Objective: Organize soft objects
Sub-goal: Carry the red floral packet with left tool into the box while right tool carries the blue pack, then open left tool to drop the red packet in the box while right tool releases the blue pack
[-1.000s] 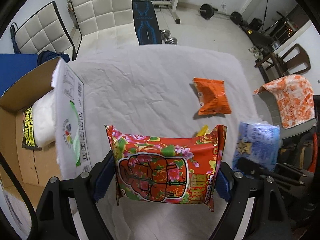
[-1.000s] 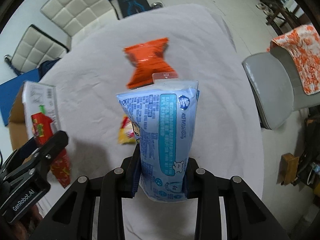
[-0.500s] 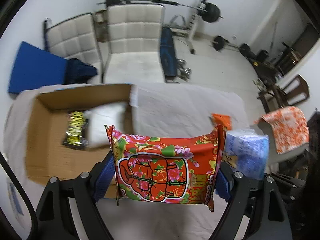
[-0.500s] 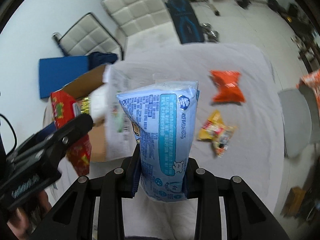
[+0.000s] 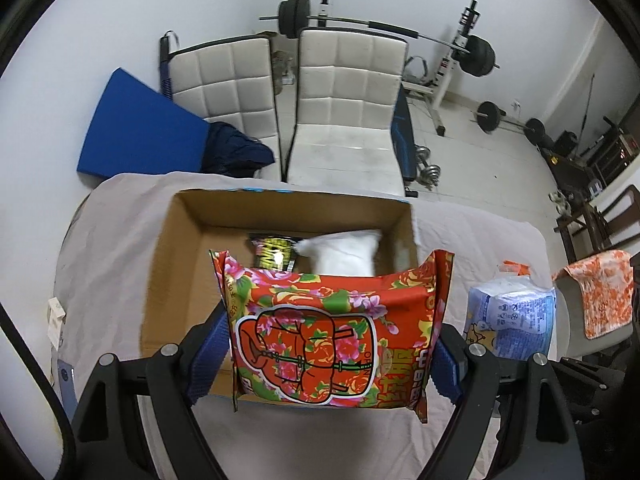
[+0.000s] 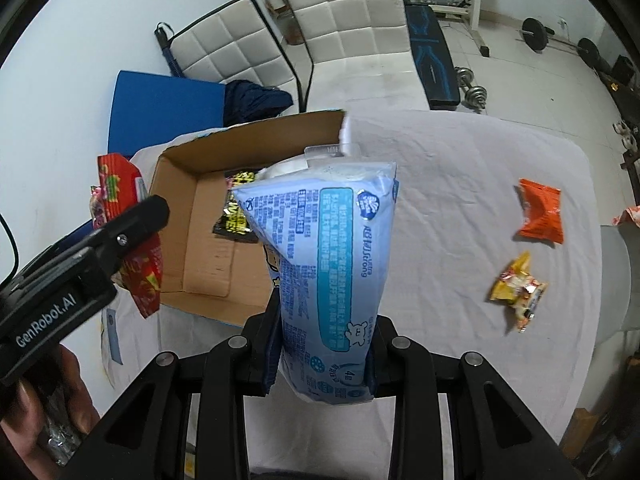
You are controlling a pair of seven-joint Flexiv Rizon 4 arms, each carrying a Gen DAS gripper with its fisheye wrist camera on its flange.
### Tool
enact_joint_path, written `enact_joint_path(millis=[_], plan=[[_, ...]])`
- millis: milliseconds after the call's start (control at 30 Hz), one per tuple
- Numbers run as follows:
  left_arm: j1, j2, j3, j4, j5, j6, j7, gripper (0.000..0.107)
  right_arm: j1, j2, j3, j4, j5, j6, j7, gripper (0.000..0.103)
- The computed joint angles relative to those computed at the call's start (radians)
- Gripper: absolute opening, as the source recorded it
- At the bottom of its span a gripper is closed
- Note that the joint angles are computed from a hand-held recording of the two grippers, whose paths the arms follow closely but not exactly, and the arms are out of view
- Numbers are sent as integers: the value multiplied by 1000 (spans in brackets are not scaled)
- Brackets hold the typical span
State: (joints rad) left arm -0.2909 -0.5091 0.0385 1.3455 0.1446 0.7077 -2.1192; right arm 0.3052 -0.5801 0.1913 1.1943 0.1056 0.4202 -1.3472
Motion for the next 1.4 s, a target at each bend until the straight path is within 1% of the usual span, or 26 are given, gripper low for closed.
enact_joint_path(millis=[167, 333, 433, 533, 633, 733, 1000, 1267, 1400], plan=[[32, 35, 5, 70, -12, 36, 19, 85, 36, -31, 5, -32, -13, -12, 17, 34], [64, 44, 0, 108, -35, 48, 53, 85, 69, -66, 5, -62, -26, -11, 40, 34], [92, 24, -7, 115, -67, 40, 96, 85, 84, -100, -1, -82, -37, -13, 60, 34], [128, -19, -13, 108, -110, 22, 144, 85, 97, -155, -4, -122, -44, -35, 81, 34], [180, -73, -32, 97, -192, -3, 201, 85, 107, -213, -8, -155, -50, -55, 104, 34], [196, -123, -25, 58, -216, -32, 232, 85, 114, -261, -9, -180, -51, -72, 123, 34], [208, -251, 0, -100, -201, -146, 303, 85, 142, -347, -21, -236, -83, -118, 160, 35], [204, -351, 15, -254, -175, -268, 330, 86, 160, -404, -33, -287, -109, -156, 188, 35], [198, -383, 25, -311, -157, -315, 325, 87, 170, -428, -39, -316, -123, -173, 196, 40]])
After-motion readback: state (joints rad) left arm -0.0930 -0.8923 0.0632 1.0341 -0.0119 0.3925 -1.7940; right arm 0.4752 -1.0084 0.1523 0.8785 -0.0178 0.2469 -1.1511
